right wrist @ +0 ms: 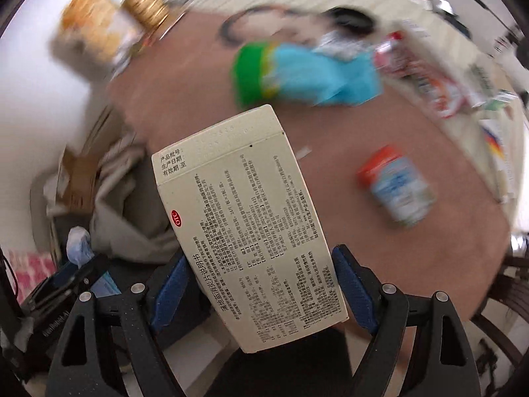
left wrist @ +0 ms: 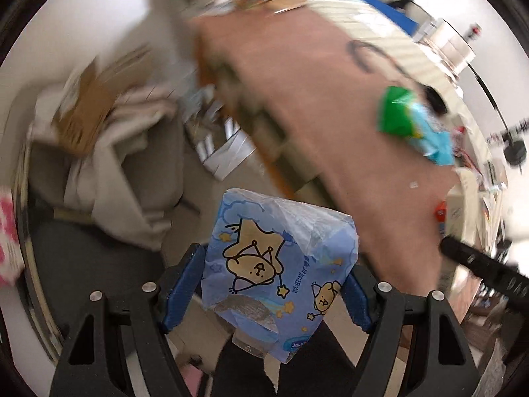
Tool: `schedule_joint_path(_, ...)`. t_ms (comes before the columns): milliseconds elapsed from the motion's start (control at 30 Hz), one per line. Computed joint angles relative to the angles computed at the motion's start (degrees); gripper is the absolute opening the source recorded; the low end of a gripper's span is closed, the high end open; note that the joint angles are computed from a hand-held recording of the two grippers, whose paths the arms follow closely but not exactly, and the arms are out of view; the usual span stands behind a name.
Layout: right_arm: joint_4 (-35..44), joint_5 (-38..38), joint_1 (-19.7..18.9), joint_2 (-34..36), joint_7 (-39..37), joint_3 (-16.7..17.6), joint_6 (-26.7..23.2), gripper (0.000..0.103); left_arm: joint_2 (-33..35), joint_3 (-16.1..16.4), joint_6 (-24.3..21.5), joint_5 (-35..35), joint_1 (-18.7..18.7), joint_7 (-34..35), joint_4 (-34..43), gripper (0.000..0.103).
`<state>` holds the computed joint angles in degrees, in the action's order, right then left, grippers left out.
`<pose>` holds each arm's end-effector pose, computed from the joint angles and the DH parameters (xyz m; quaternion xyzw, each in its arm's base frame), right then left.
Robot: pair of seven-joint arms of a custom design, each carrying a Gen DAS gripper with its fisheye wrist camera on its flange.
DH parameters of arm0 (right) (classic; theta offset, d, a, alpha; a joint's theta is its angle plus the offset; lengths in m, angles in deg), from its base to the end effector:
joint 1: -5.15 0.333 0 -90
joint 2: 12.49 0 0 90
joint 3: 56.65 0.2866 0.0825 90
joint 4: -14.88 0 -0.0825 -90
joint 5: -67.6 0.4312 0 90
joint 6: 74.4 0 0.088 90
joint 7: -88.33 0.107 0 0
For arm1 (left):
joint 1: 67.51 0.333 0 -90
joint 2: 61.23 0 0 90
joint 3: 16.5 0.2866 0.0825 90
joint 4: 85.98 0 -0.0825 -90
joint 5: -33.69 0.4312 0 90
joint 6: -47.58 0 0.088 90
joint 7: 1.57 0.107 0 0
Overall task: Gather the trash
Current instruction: 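Carry the blue bag and white box toward the trash bin with both tools, then open both tools to drop the bag and box into the bin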
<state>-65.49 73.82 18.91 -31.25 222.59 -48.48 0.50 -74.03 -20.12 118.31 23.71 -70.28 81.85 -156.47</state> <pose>0.3938 0.1939 0.8228 -0.5686 0.8143 0.0033 0.1168 0.4404 -0.0785 0.8477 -0.6747 0.7259 -0.1326 0.0144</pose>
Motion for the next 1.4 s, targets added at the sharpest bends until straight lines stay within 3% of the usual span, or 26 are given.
schedule_joint_path(233, -17.3, 8.7, 6.7, -2.1, 0.9, 3.8, 9.2, 0.086, -16.0, 6.1, 5.7, -1.0, 4.1, 0.6, -33.1, 0.075)
schedule_joint_path(433, -39.6, 16.7, 11.4, -3.8, -1.0, 4.1, 24.0, 0.086, -21.9, 10.5, 13.9, -6.1, 7.3, -0.4, -57.7, 0.075)
schedule_joint_path(533, -48.2, 21.6, 13.7, -2.5, -3.0, 3.9, 33.0, 0.086, -21.7, 11.6, 18.3, -9.1, 8.9, 0.5, -65.6, 0.077)
schedule_joint_path(633, -52.8, 27.2, 15.8, 1.3, -6.8, 2.9, 40.1, 0.087, -20.4, 11.4, 23.3, -9.7, 10.3, 1.7, -70.4, 0.101)
schedule_joint_path(700, -55.4, 32.3, 17.3, 3.7, -11.5, 2.1, 44.4, 0.088, -19.7, 11.3, 26.2, -9.9, 11.4, 2.1, -72.6, 0.102)
schedule_joint_path(767, -54.2, 32.0, 17.7, 7.3, -13.7, 2.4, 46.0, 0.102, -19.6, 10.7, 27.8, -7.6, 12.7, 2.3, -73.7, 0.102)
schedule_joint_path(867, -51.8, 27.3, 17.6, 10.3, -14.7, 2.9, 46.0, 0.103, -21.7, 9.3, 29.8, -3.1, 13.7, 2.1, -75.0, 0.102)
schedule_joint_path(1033, -48.0, 16.0, 17.1, 11.8, -13.4, 3.7, 41.5, 0.103, -27.3, 6.0, 32.2, 8.4, 13.9, 1.2, -77.4, 0.102)
schedule_joint_path(1200, -41.6, 4.9, 17.6, 12.9, -10.9, 4.8, 34.0, 0.103, -30.4, 6.0, 27.1, 11.7, 12.3, 0.3, -75.6, 0.102)
schedule_joint_path(1400, -37.3, 3.0, 17.6, 9.9, -11.1, 4.6, 27.5, 0.103, -31.8, 6.5, 20.7, 12.6, 10.6, -0.3, -70.4, 0.102)
